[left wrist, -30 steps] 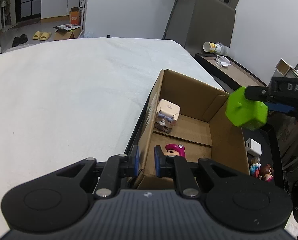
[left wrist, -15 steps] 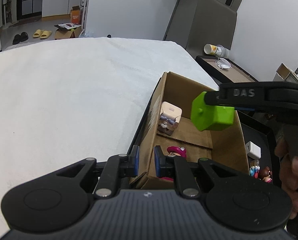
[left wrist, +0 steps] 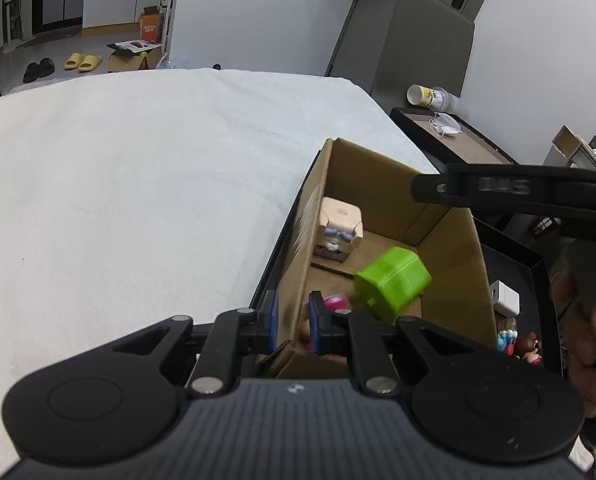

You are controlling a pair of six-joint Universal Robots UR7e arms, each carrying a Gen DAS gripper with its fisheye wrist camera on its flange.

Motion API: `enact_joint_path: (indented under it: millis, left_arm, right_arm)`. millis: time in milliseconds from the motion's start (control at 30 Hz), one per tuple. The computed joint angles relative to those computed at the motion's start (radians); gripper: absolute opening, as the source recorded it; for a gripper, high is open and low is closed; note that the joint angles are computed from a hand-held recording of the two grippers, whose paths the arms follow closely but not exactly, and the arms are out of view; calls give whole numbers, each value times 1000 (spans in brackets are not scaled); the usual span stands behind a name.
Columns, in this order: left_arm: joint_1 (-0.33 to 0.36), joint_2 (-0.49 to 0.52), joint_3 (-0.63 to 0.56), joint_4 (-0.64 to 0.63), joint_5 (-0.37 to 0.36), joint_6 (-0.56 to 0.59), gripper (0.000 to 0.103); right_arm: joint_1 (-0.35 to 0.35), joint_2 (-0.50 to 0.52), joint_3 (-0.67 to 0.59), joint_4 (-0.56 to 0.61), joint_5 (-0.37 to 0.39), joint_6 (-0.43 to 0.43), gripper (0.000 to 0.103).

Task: Organize rigid objects
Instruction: 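Carry the lime-green cube into the box and open the right gripper, then move the right gripper to the brown-haired doll and close on it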

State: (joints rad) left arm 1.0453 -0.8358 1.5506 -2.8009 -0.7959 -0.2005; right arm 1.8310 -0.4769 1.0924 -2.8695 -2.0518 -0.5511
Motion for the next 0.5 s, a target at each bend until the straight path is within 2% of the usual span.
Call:
enact_joint_path:
  millis: [133,233,367,500]
  left_arm:
    - [-5,1,2,-5,8,4,15]
    - [-10,4,3,-3,17,7,15]
    - [-12,7,1,6,28,5,15]
    - [-16,6,4,5,38,3,15]
  right_arm:
    - [-13,-64,73,-31,73,-6,83]
    - [-18,-101,122,-62,111,-42,90]
    - [-17,-128,162,-100,102,-110,91]
    - [-32,-165,197,-113,109,-105,91]
